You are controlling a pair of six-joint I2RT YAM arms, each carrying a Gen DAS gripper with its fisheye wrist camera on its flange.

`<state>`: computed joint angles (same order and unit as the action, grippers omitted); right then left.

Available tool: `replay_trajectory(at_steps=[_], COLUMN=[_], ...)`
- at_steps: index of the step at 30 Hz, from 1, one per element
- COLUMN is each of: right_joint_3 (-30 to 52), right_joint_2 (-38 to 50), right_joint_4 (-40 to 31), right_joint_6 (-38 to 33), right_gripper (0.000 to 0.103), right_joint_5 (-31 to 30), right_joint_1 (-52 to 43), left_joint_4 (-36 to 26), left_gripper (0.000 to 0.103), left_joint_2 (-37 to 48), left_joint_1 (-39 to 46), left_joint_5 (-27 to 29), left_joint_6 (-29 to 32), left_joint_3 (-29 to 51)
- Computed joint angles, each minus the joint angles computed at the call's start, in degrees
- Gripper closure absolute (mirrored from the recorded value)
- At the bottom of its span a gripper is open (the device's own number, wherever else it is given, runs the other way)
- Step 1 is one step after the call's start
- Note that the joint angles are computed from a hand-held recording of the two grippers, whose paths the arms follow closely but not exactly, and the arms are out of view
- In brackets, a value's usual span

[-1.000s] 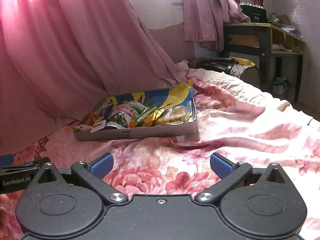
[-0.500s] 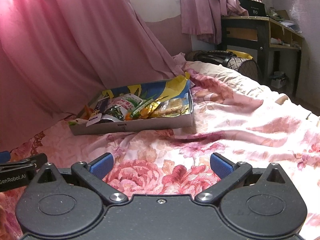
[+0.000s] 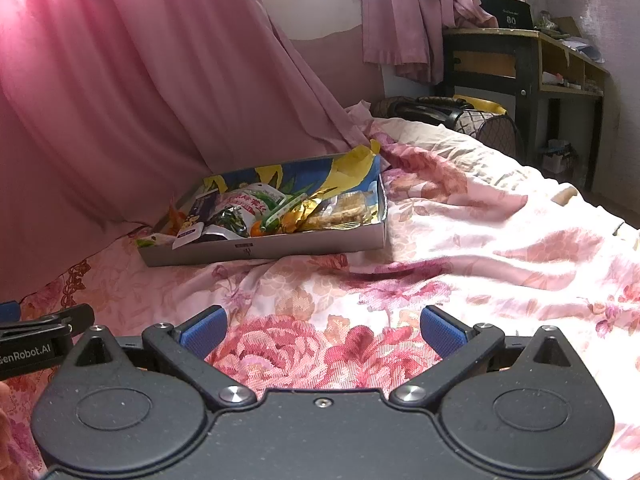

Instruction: Organize snacks

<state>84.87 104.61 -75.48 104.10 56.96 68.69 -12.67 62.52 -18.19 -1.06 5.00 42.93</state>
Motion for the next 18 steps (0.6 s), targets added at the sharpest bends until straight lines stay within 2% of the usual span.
replay_trajectory(at_steps=[18], right_joint_3=[-0.2], right_joint_2=[-0.1], right_joint_4=[0.3], right_joint_6=[0.0], right_gripper=[0.001], right_joint_5=[-0.2], right_joint_1=[0.0], left_joint_4=[-0.5], left_gripper=[0.0], left_joint_2=[-0.4], left_joint_1=[-0.7], left_joint_5=[-0.6], left_joint_6=[-0.4], left_joint_3=[-0.2])
